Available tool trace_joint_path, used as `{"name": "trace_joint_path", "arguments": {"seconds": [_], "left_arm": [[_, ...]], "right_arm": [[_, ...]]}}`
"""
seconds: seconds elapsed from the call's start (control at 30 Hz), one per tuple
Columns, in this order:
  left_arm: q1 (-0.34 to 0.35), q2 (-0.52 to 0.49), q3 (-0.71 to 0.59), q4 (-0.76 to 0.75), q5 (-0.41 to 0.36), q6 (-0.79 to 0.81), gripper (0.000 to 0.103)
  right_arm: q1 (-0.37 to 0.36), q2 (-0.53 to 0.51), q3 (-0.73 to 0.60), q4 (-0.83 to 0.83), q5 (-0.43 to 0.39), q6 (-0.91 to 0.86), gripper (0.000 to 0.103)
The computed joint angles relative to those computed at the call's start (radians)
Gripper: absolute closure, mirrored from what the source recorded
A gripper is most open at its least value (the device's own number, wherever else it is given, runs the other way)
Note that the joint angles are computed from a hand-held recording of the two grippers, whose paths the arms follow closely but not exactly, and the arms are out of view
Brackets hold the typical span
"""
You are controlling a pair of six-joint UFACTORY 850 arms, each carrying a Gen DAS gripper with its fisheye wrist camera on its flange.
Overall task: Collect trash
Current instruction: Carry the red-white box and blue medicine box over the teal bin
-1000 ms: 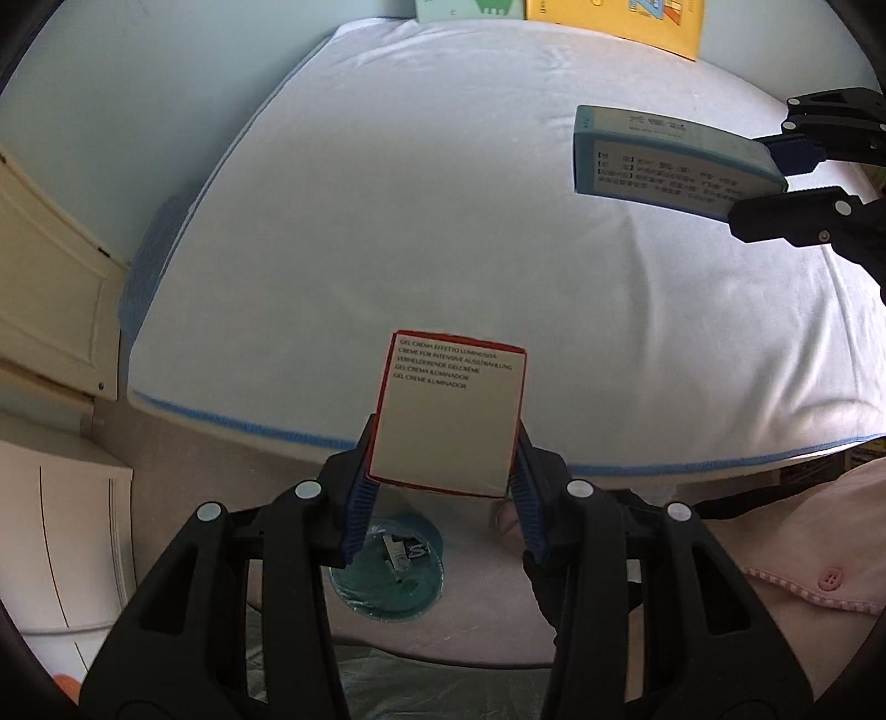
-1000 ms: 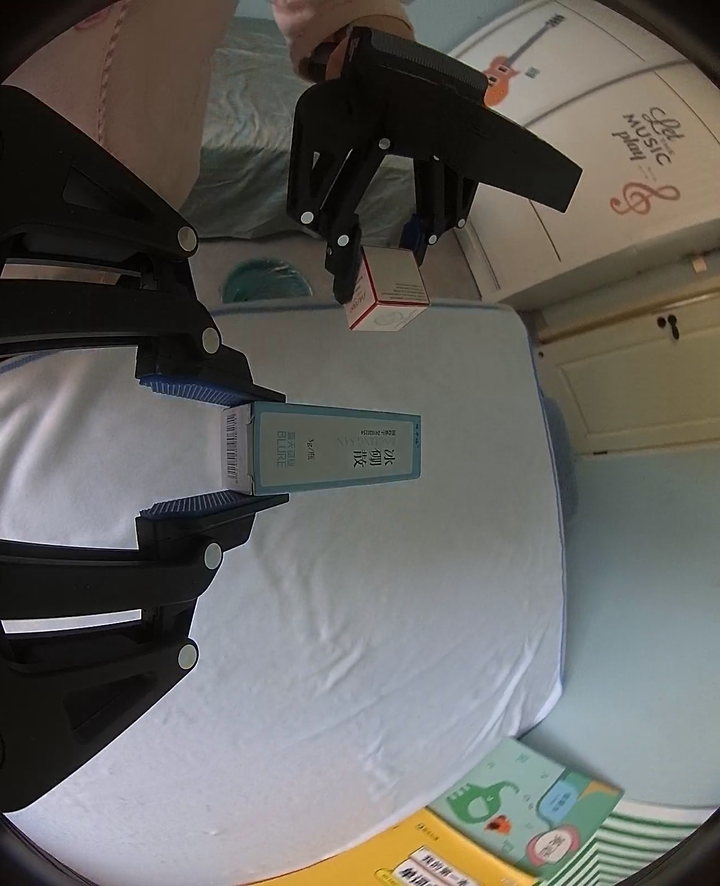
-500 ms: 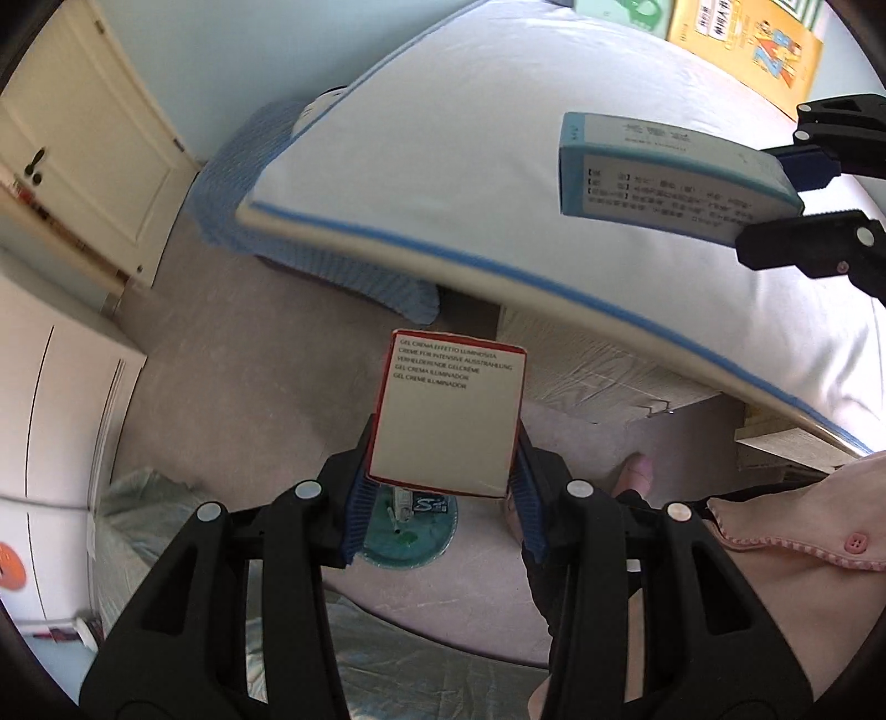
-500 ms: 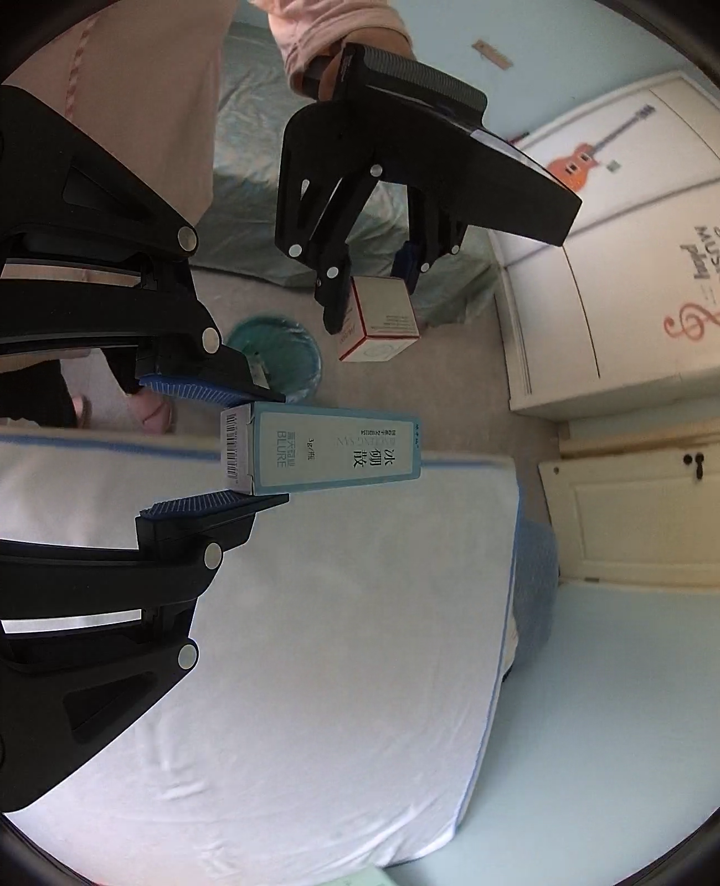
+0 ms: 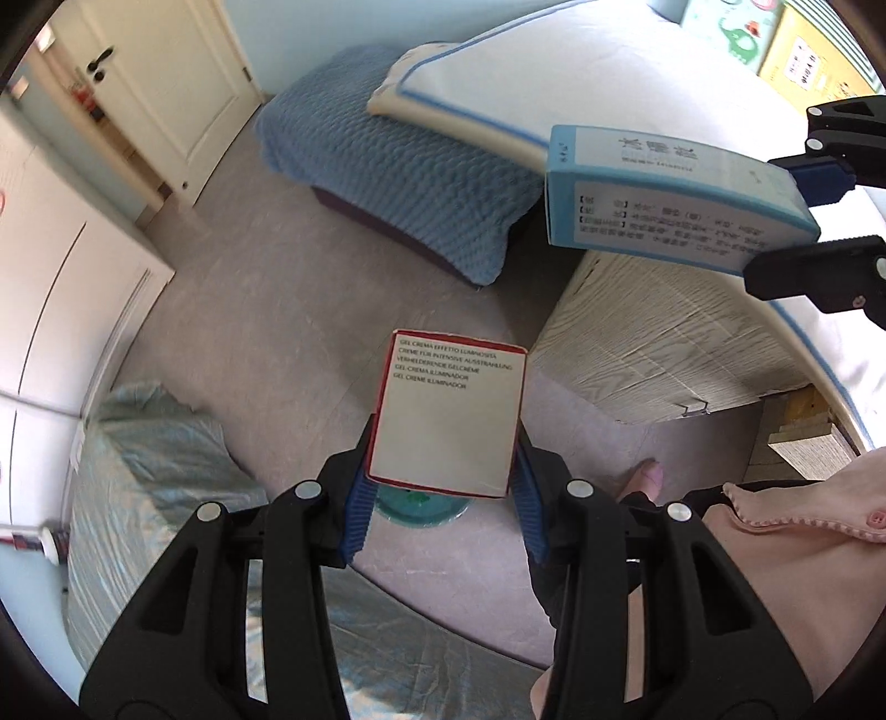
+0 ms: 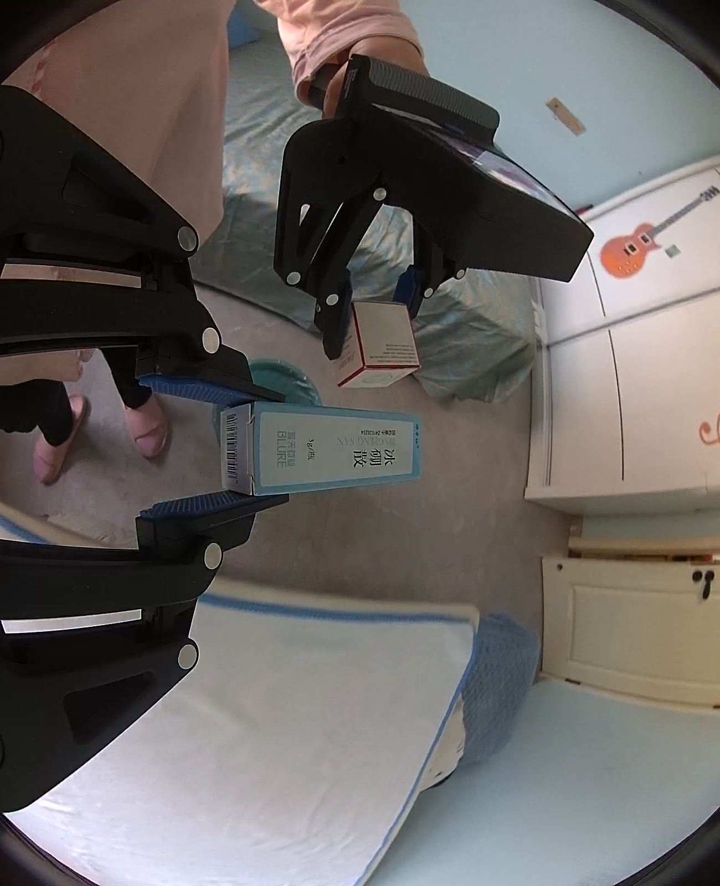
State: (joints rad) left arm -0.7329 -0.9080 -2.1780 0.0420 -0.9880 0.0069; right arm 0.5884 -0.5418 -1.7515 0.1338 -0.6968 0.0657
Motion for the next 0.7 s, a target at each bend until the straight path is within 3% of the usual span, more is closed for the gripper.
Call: {"name": "trace_joint_path", "arguments": {"seconds": [0.7], "left_arm": [[0.086, 0.062, 0.148, -0.029, 0.022, -0.062, 0.062]], "right_arm": [[0.024, -0.29, -0.419, 0.096, -0.215, -0.181, 0.073]]}}
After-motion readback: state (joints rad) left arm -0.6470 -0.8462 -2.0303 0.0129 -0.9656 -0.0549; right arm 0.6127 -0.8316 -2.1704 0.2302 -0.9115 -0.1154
